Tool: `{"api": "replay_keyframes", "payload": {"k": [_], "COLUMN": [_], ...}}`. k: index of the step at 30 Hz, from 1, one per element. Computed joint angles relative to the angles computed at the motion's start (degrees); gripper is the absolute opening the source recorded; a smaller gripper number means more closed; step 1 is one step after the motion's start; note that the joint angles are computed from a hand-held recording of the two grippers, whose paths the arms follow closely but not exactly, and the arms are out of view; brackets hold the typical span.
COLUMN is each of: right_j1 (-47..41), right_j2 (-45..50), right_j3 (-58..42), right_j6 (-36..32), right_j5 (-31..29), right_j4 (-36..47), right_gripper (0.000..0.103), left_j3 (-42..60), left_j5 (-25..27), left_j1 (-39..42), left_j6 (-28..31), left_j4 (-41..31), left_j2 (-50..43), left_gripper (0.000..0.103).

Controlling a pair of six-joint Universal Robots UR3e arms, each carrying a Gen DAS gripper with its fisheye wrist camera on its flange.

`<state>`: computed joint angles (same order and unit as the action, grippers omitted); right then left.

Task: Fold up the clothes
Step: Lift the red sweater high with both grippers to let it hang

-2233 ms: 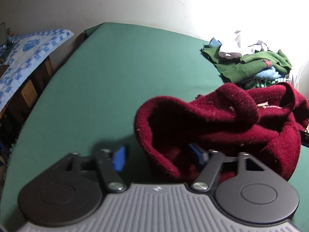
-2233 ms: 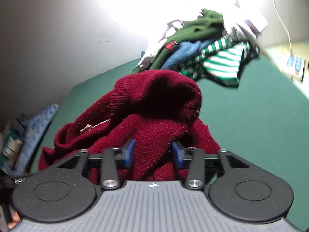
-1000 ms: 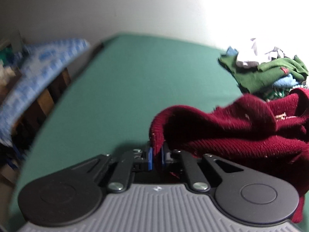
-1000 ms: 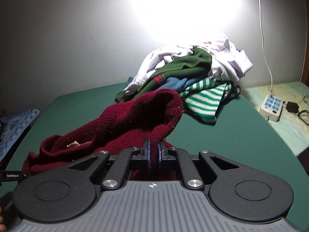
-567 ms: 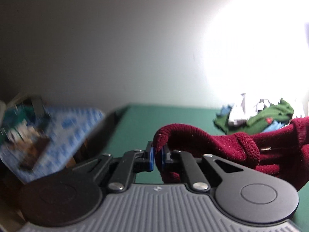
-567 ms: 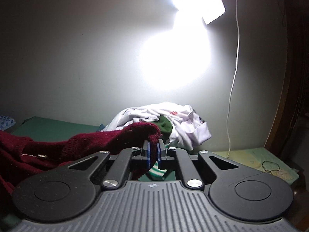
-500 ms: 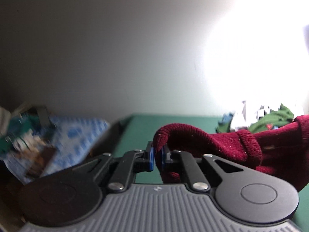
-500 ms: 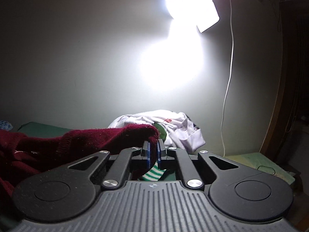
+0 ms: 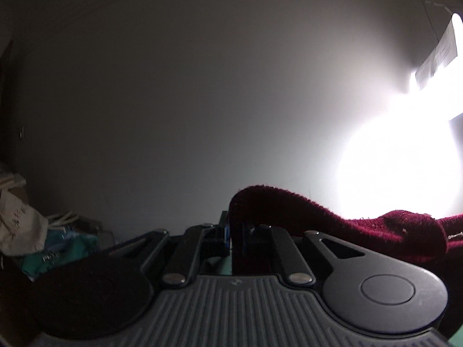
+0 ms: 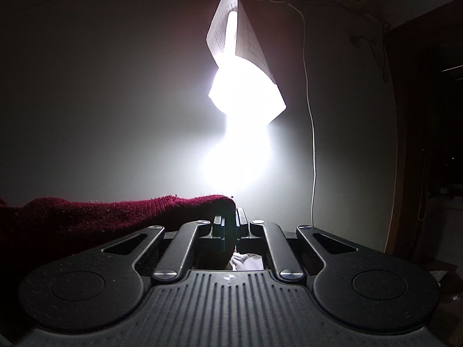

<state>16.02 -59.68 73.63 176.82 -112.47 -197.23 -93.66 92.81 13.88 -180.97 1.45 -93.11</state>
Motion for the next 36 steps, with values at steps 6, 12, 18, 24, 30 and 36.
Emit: {"api": "replay_keyframes", "payload": {"k": [6,12,18,24,30,36], "right_j1": [-1.0,-1.7,-2.6,-2.7,-2.4,-2.2], "right_j2": [-4.1,-9.3,-13.0,-14.3,-13.5,-10.5], "right_j3": [1.9,4.7,4.1,3.3,2.9,2.8], "right_j6": [2.5,3.2,2.3,1.2,0.1,0.0], "right_j5": [2.7,4.8,6.9,8.5,8.4,7.8], "right_j4": [-2.6,-6.2,-9.6,-11.1,-11.9,-5.3], "right_gripper": [0.006,0.006,0.006,0.006,0.006,0.006], "left_j3": [-2.8,-4.1,0.1,8.8,13.0,19.5], "left_j5": [-2.9,-9.0,-16.8,-19.3,-9.8,-3.5], "left_j1": [1.9,6.4,13.4,17.3,8.6,2.9], "left_j6": [1.4,0.9,0.0,-1.0,2.0,3.5], "left_j4": [-0.3,-3.7,-8.3,-15.7,-12.4,-21.3], "left_j2": [8.2,18.1,24.6,24.3,16.9,5.8], "left_gripper": [0.006,0.006,0.006,0.006,0.007,0.007]}}
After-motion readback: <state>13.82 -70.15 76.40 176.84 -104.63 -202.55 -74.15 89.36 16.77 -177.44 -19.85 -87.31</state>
